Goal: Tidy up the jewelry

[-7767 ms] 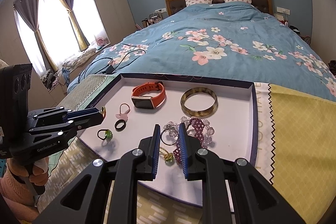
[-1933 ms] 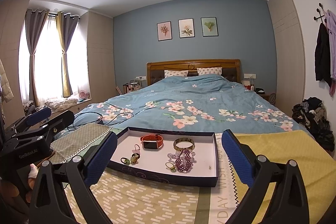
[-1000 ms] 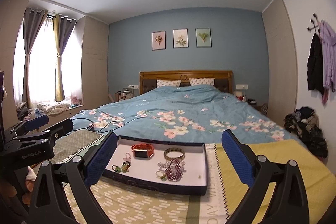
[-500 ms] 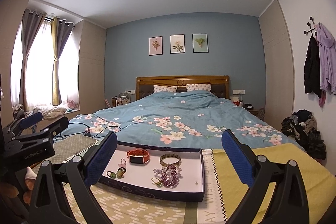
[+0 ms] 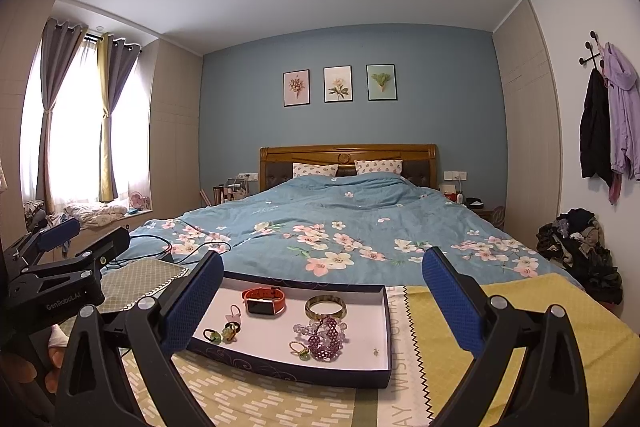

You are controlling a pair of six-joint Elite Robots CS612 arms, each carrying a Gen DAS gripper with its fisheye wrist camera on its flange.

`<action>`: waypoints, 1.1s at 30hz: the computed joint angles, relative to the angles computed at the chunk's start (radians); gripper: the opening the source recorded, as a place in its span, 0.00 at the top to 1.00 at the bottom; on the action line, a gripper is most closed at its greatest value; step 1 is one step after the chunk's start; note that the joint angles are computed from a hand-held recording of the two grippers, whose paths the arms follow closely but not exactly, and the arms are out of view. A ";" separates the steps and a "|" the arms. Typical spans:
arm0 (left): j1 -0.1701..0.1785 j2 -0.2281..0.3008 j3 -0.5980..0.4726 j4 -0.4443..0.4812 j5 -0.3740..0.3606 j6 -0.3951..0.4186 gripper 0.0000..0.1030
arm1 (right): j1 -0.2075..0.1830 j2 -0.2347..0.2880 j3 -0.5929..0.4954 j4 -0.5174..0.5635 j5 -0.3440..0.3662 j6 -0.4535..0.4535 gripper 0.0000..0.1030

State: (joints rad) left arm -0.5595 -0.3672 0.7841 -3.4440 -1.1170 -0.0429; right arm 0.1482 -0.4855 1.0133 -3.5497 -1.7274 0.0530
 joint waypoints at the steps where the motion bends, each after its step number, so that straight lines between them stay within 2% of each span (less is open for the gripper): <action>1: 0.001 0.000 -0.001 0.002 -0.001 -0.002 0.05 | 0.000 0.000 -0.001 0.000 -0.001 0.001 0.07; 33: 0.003 0.001 -0.007 0.032 -0.002 -0.010 0.05 | -0.002 -0.003 0.001 0.028 0.007 0.009 0.07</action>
State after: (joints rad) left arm -0.5569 -0.3659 0.7767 -3.4117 -1.1187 -0.0531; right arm 0.1467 -0.4885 1.0140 -3.5213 -1.7201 0.0619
